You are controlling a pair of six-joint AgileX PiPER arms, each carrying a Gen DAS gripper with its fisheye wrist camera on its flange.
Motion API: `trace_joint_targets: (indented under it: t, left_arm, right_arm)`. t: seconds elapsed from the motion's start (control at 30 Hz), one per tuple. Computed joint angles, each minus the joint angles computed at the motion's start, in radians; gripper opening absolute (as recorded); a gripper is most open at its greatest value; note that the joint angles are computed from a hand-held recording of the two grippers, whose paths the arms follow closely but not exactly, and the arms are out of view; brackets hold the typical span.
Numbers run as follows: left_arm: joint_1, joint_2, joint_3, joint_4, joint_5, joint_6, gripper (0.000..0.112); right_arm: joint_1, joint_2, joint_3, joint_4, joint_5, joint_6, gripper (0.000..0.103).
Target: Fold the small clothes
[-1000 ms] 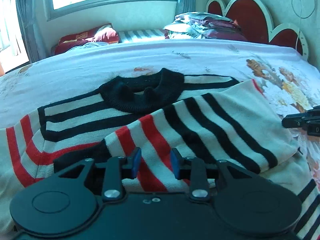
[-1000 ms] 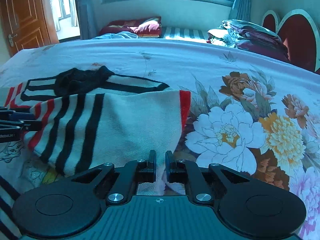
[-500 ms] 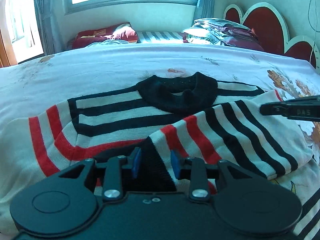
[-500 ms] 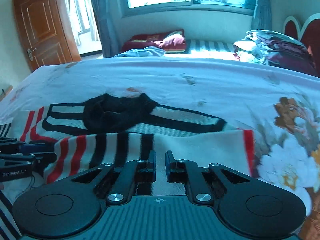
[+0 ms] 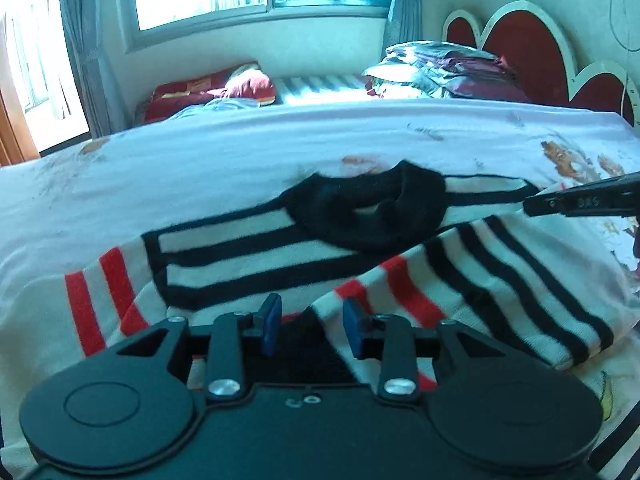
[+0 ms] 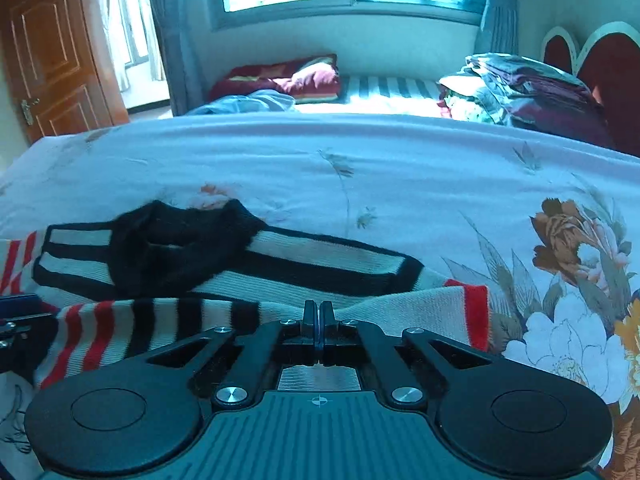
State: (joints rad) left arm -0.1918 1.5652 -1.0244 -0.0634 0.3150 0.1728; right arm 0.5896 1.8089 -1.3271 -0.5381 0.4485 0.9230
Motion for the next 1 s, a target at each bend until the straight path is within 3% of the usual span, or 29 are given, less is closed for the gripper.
trace_joint_targets:
  t: [0.07, 0.1, 0.13, 0.2, 0.23, 0.33, 0.43, 0.57, 0.6, 0.67, 0.8, 0.87, 0.93, 1.0]
  left_arm:
    - [-0.052, 0.043, -0.056, 0.122, 0.030, -0.152, 0.035]
    - [-0.073, 0.082, -0.103, 0.180, 0.080, -0.234, 0.035]
    - [-0.083, 0.133, -0.153, 0.198, 0.134, -0.276, 0.035]
    - [-0.078, 0.151, -0.165, 0.188, 0.140, -0.305, 0.037]
    - [-0.073, 0.140, -0.168, 0.168, 0.153, -0.294, 0.034]
    - [-0.054, 0.024, -0.056, 0.059, 0.067, -0.186, 0.035]
    - [-0.057, -0.077, 0.051, -0.092, 0.038, -0.062, 0.037]
    - [-0.115, -0.057, 0.101, 0.072, 0.064, -0.224, 0.040]
    - [-0.119, -0.072, 0.126, 0.098, 0.039, -0.250, 0.041]
    - [-0.133, -0.091, 0.121, 0.182, 0.068, -0.347, 0.040]
    - [-0.122, -0.161, 0.191, 0.337, 0.020, -0.505, 0.040]
    - [-0.118, -0.147, 0.200, 0.368, 0.041, -0.507, 0.044]
    - [-0.119, -0.143, 0.193, 0.379, 0.052, -0.524, 0.046]
    - [-0.136, -0.139, 0.148, 0.387, 0.127, -0.568, 0.045]
  right_arm:
    - [0.024, 0.001, -0.003, 0.038, -0.024, -0.027, 0.000]
    - [0.034, 0.017, -0.018, 0.079, -0.020, -0.077, 0.000]
    - [0.044, 0.041, -0.045, 0.110, 0.014, -0.117, 0.000]
    - [0.069, 0.069, -0.057, 0.062, 0.040, -0.077, 0.000]
    - [0.075, 0.061, -0.057, 0.058, 0.053, -0.067, 0.000]
    - [0.098, -0.029, 0.033, -0.029, 0.018, 0.026, 0.000]
    - [0.128, -0.121, 0.129, -0.032, -0.015, 0.074, 0.000]
    - [0.192, -0.123, 0.187, -0.023, 0.033, 0.097, 0.000]
    - [0.202, -0.138, 0.223, -0.066, 0.013, 0.151, 0.000]
    - [0.202, -0.184, 0.265, -0.064, 0.002, 0.184, 0.000]
    - [0.228, -0.311, 0.370, -0.199, 0.056, 0.344, 0.000]
    - [0.233, -0.321, 0.389, -0.166, 0.129, 0.297, 0.000]
    - [0.199, -0.343, 0.436, -0.121, 0.089, 0.256, 0.000]
    - [0.163, -0.364, 0.432, -0.044, 0.085, 0.179, 0.000]
